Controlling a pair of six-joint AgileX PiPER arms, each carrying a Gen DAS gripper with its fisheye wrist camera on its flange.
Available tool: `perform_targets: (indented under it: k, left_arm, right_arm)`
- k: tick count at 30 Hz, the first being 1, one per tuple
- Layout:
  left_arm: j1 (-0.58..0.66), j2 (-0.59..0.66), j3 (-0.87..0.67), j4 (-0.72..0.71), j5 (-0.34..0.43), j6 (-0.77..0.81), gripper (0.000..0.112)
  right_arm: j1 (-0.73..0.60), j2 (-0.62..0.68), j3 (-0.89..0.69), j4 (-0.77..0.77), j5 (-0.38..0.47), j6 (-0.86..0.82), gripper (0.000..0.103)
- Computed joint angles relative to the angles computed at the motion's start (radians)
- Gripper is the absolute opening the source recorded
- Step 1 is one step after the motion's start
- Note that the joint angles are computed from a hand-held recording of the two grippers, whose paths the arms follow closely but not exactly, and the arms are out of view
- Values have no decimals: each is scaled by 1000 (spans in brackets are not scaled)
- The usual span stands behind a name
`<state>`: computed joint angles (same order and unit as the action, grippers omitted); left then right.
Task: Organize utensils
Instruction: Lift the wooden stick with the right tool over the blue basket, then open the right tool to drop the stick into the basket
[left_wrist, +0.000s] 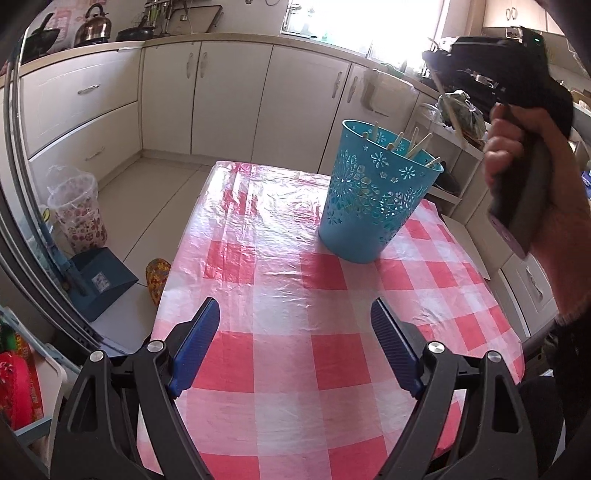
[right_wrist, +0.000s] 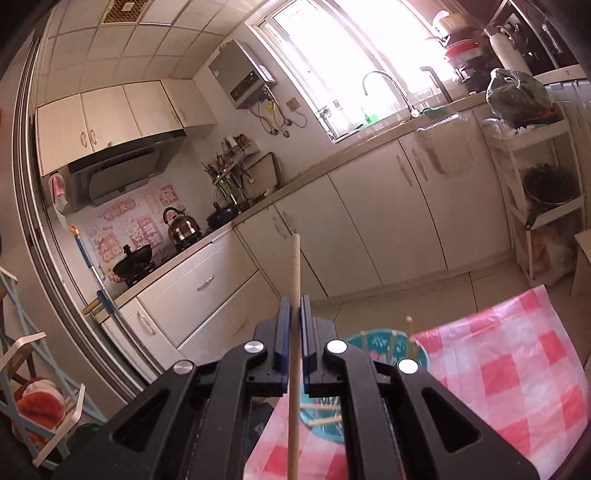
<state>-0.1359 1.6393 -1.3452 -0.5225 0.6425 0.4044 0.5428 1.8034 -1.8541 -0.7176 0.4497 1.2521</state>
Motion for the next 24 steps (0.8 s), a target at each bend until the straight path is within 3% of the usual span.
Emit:
perform_targets:
  k: [3,8,20,24]
  left_arm:
    - [9,15,-9,-20,10,12,80]
    - [27,45,-32,-57,32,25,80]
    - [26,42,-37,-66,44,23,80]
    - [31,26,-35,-61,44,18,80]
  right_arm:
    - [-20,174,-265,11,123,-80,6]
    - [-45,367,-558,88,292,-196,6]
    - [0,422,-618,18,398,-293,6]
    - [6,363,-510,26,361,-289,6]
